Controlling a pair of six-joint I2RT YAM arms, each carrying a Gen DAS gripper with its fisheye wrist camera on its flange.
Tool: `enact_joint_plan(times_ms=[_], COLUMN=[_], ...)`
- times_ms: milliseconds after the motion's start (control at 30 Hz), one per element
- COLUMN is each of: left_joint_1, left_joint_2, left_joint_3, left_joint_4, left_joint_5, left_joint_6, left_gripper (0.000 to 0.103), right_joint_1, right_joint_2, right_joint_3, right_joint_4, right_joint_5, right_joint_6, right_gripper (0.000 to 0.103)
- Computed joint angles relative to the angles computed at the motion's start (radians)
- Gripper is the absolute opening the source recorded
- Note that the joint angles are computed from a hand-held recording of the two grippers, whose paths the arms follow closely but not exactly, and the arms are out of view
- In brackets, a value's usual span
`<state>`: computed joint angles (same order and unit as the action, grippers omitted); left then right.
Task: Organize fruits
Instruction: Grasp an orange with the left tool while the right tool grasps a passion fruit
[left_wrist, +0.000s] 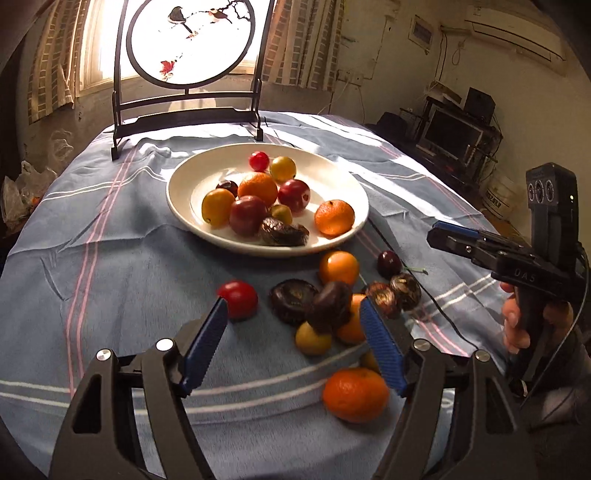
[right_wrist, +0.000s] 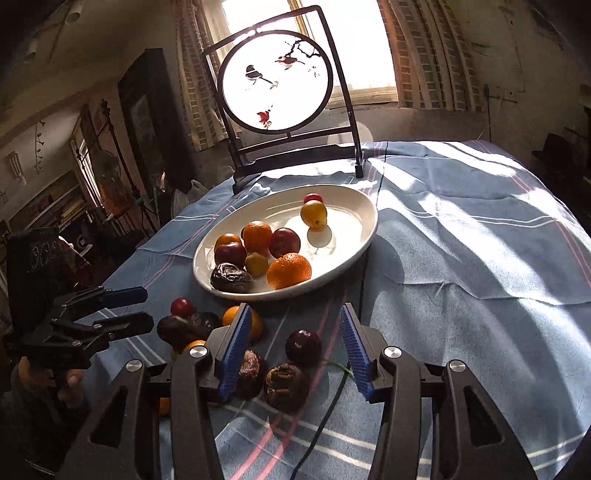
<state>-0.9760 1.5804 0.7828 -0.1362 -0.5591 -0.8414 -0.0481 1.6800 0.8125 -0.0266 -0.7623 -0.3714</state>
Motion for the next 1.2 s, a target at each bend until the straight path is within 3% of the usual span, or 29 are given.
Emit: enact_joint_plan(times_ms=[233,333,400,500,567,667,800,1067,1133,1200], left_joint_1=[-0.137,-0.12,-0.106,-0.105,-0.122,-0.162,-0.173,-0.156,-0.158,-0.161], left_joint_2=[0.11,0.167,0.191,0.192,0.171,0.096,0.027,0.031,0.03,0.02], left_joint_3=[0.069,0.098,0.101,0.092,0.08,0.042,0.004,-0.025,-0.026,-0.031], left_joint_4=[-0.078,-0.066,-0.039,-0.018,-0.023,-0.04,-0.071,-0.026,-0.023,-0.027], left_joint_5=[-0.011,0.023,0.031,0.022,0.0,-0.066,-0.098,-0.067,-0.07,-0.081], left_joint_6=[-0.049,-0.042,-0.042,-0.061,-0.074,-0.108,-0.152,-0.157,-0.159,-0.16], left_gripper=[0.071,0.058,0.043,0.042,0.042,0.042,0.043,0.043,0.043,0.043], right_joint_1=[-0.061,-0.062,-0.064,-0.066,-0.051,0.006,0.103,0.202,0.208,0.202], right_joint_2=[0.031,0.026,0.023,0.015,0.018,-0.011,-0.024,0.008,0.023,0.007], right_joint_3=[0.005,-0.005,-0.012,-0.019,0.003,-0.012,-0.034,-0.001,0.011,-0.01], right_joint_4=[0.011,0.03,0.041,0.021,-0.07,-0.142,-0.11,-0.113,-0.122,-0.098], right_joint_5=[-0.053,-0.054,-0.061,-0.074,-0.076,0.009,0.211,0.358,0.361,0.354], right_joint_6=[0.036,0.043,0.041,0.007,-0.081,-0.188,-0.157,-0.138,-0.127,-0.119], right_gripper=[0.055,0.055,0.055,0.055,0.055,0.054,0.049,0.046,0.035,0.034])
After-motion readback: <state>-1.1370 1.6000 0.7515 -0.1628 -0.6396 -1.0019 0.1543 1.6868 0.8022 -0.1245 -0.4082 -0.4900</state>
